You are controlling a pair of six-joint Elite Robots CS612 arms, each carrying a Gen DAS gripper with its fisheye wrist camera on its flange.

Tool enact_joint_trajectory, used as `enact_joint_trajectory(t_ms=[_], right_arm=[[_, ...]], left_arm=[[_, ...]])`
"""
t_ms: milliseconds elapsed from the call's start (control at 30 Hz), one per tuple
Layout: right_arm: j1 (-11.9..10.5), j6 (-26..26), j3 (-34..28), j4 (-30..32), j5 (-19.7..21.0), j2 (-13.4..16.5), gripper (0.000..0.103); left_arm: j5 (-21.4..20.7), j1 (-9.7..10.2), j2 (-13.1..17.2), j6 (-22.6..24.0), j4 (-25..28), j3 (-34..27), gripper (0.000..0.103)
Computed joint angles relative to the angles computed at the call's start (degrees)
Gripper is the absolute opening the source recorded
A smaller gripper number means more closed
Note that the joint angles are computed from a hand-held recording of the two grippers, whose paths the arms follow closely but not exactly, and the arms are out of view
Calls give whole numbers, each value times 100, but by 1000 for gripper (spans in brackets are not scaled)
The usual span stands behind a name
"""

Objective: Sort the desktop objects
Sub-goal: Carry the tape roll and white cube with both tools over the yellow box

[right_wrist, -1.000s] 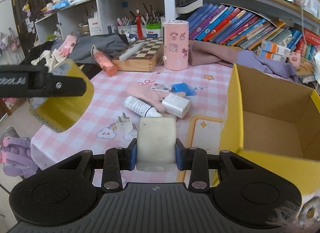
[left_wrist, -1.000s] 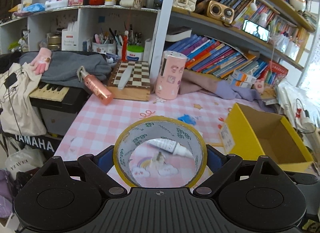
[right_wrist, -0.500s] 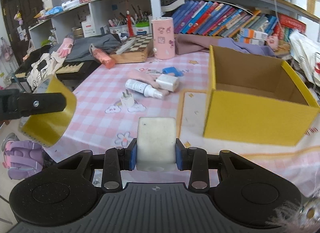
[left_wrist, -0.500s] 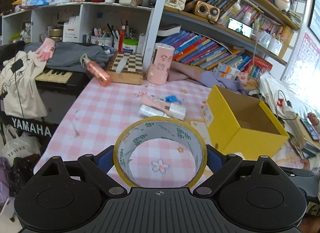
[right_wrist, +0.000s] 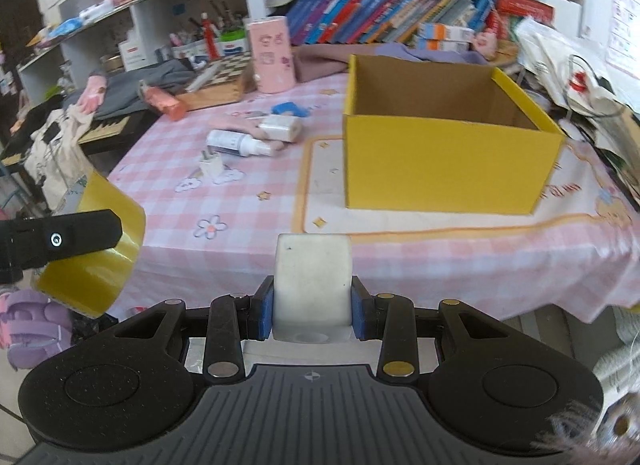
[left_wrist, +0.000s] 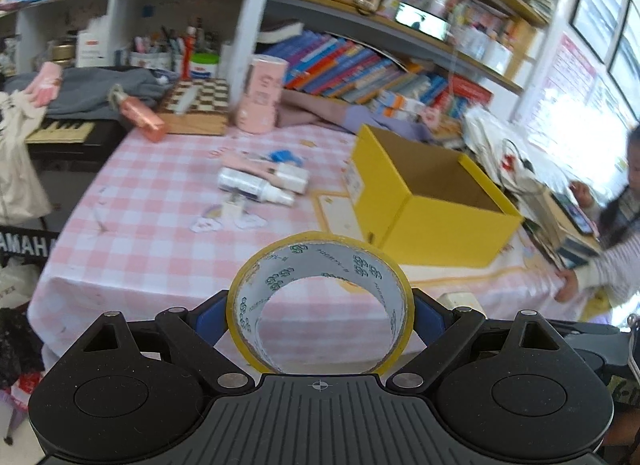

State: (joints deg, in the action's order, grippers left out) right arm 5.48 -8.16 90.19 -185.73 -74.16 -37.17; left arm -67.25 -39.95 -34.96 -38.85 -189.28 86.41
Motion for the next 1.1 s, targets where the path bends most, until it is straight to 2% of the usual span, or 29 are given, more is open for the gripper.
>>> enact_joint_trajectory(t_ms=[233,833,1100], right_arm=[[-61,261,190,-119,-249,-82,33],[-234,523,93,-34,-486,-68,33],[-314,670,-45,36,-544,-8,33]], left_arm=[[-338,-17,84,296,-39,-147,93],[-625,21,362,641,196,-808,93],[-783,50,535,874,483,-1242,93]])
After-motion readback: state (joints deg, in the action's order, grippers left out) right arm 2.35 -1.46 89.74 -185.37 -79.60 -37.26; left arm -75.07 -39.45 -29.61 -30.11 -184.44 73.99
